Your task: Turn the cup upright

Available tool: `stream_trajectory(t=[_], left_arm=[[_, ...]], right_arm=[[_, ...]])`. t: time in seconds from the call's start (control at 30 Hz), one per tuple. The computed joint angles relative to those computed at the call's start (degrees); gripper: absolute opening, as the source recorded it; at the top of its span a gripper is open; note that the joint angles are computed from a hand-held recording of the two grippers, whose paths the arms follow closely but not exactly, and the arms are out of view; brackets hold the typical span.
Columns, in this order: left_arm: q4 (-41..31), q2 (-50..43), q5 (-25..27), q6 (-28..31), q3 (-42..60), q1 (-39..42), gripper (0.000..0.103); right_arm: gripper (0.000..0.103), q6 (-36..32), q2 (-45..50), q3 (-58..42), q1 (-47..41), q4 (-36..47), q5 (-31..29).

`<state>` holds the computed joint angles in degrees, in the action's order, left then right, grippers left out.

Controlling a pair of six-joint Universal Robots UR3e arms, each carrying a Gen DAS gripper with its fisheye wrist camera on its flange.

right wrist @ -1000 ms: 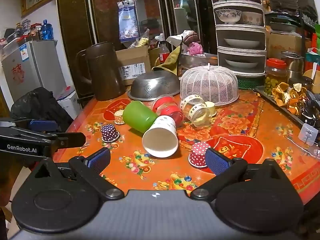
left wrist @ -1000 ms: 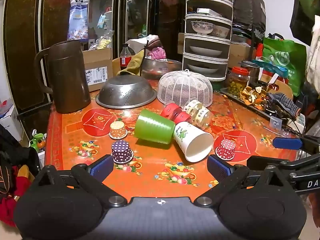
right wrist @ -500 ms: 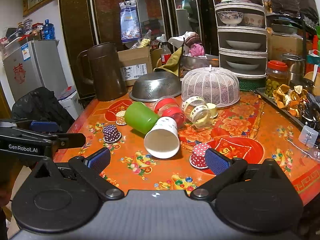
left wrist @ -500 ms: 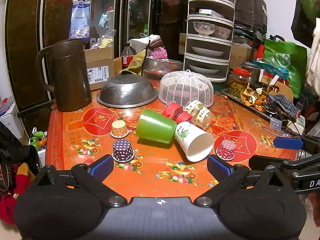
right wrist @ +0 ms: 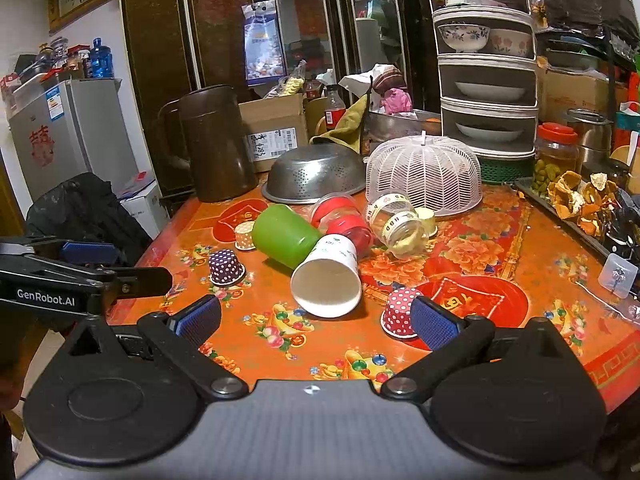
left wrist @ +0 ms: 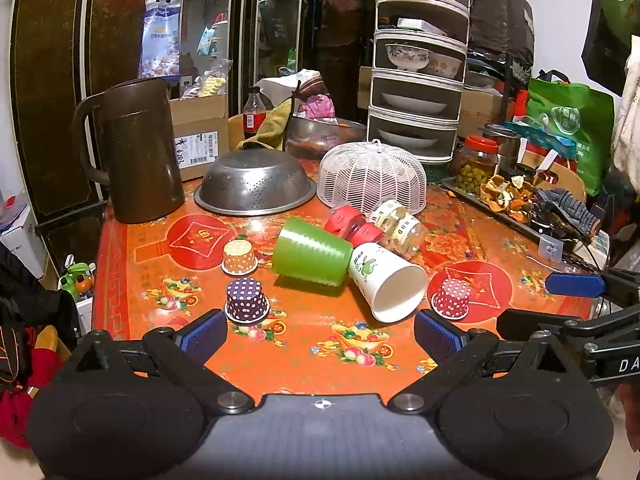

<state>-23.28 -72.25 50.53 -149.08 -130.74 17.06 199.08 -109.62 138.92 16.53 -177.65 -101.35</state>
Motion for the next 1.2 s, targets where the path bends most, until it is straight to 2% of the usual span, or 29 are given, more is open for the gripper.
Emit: stream_trajectory(t=[0.43,1.2], left_arm=[[-2.25,0.82,-0.59,0.59,0.24,1.01,0.101],[-2.07,1.37,-0.58,0.78,-0.3,0.93,0.101]], right_arm=[[0.102,0.06,-0.66,0.1,-0.39,0.76,0.66],[0.102,0.62,-2.0,0.4,-1.14,1.87,1.82]])
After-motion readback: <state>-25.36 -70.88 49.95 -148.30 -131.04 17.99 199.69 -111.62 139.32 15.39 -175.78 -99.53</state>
